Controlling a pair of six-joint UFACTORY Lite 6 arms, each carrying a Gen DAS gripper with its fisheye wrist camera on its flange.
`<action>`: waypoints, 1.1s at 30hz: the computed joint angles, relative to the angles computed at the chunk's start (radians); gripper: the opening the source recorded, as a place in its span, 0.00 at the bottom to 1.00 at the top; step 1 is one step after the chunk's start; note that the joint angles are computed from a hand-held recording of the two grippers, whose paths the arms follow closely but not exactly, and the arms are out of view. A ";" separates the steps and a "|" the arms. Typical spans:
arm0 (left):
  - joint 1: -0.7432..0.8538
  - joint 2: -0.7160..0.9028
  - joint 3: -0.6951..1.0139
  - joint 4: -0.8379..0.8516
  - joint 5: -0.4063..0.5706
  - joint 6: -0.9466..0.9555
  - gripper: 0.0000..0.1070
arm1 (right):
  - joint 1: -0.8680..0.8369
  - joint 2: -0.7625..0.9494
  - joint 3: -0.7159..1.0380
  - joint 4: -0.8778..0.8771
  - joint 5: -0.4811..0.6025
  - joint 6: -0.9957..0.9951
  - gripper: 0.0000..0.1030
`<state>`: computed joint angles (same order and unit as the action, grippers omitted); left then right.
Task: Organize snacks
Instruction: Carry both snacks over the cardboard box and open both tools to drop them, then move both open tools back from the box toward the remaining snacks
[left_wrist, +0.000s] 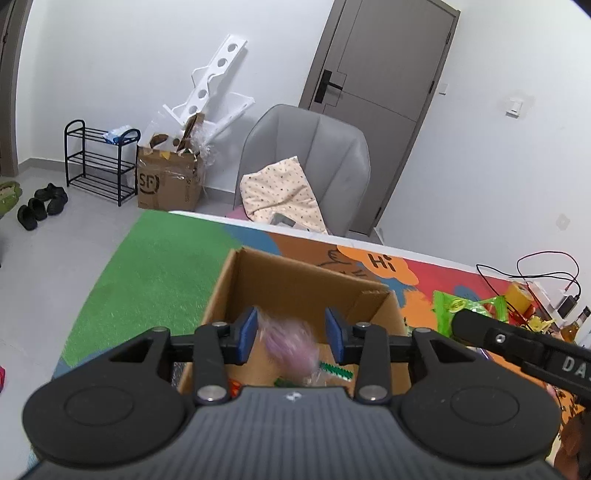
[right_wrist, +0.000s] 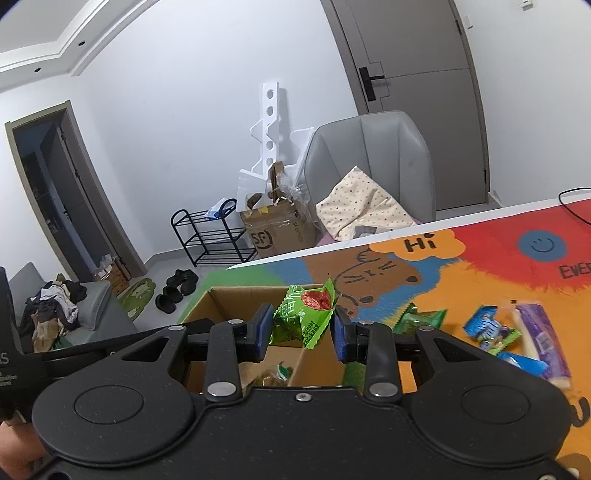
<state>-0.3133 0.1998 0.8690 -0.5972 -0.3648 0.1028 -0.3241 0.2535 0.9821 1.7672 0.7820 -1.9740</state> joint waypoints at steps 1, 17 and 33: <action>0.007 -0.002 -0.001 0.024 0.006 -0.023 0.38 | 0.011 0.007 0.009 0.001 -0.007 0.004 0.31; 0.069 -0.124 -0.101 0.010 0.030 -0.005 0.74 | 0.086 0.056 0.087 -0.037 0.004 0.121 0.62; -0.073 -0.167 -0.132 -0.296 -0.037 0.226 0.91 | -0.074 -0.031 -0.030 -0.122 0.039 0.108 0.70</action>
